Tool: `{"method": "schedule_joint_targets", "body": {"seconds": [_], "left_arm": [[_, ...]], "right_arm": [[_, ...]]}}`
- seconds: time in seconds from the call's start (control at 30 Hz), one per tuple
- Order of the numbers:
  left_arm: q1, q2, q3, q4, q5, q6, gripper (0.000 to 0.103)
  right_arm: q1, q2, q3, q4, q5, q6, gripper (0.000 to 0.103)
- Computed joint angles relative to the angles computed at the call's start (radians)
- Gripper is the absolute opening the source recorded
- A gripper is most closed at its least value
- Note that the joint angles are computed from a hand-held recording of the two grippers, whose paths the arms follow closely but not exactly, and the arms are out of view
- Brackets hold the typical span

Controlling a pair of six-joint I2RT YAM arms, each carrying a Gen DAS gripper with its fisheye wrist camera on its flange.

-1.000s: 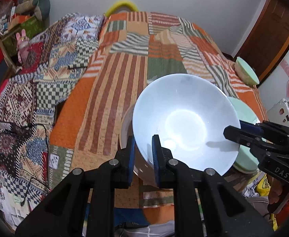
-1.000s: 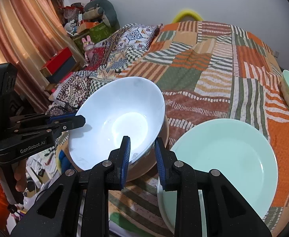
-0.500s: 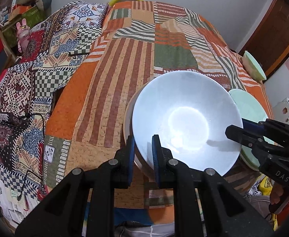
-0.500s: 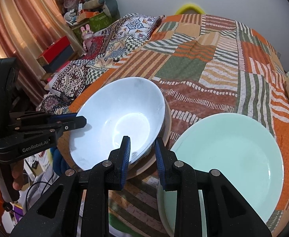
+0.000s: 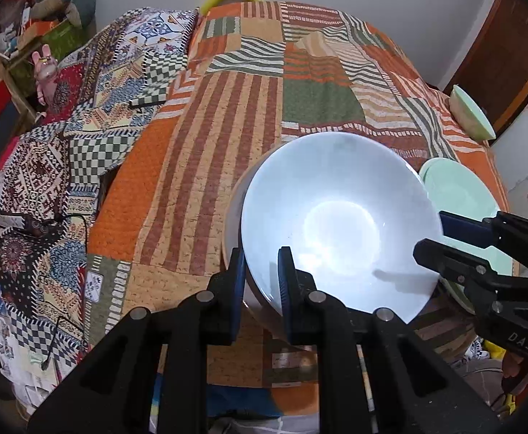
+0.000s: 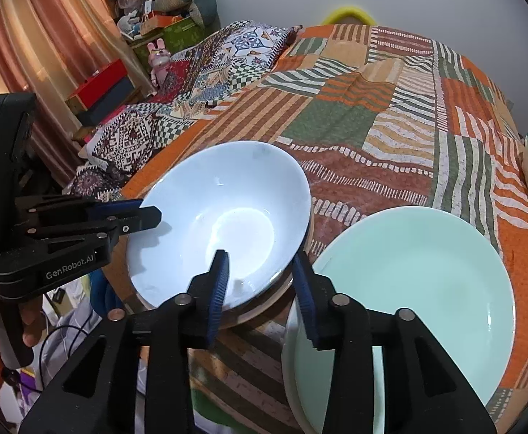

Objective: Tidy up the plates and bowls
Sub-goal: 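Lower the white bowl into the pink bowl and open both grippers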

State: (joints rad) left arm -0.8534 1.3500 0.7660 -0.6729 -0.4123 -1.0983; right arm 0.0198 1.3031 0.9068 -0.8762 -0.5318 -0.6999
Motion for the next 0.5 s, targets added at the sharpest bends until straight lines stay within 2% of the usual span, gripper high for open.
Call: {"method": "schedule_joint_targets", "body": {"seconds": [0.1, 0.17, 0.23, 0.4, 0.5], "left_arm": [[-0.005, -0.011, 0.006, -0.024, -0.021, -0.018, 0.022], [-0.005, -0.027, 0.003, -0.032, -0.026, -0.021, 0.027], [-0.011, -0.036, 0.01, -0.056, -0.043, -0.034, 0.031], [-0.035, -0.055, 0.056, -0.103, -0.081, -0.046, 0.032], [-0.056, -0.053, 0.129, -0.152, -0.13, -0.036, 0.032]], "right_arm": [[-0.008, -0.003, 0.002, 0.0, -0.005, -0.005, 0.041], [-0.017, -0.016, -0.002, 0.013, -0.01, 0.006, 0.05], [-0.03, -0.022, 0.0, 0.014, -0.025, 0.004, 0.051], [-0.076, -0.029, 0.028, -0.01, -0.05, -0.02, 0.051], [-0.127, -0.022, 0.066, -0.032, -0.08, -0.043, 0.051]]}}
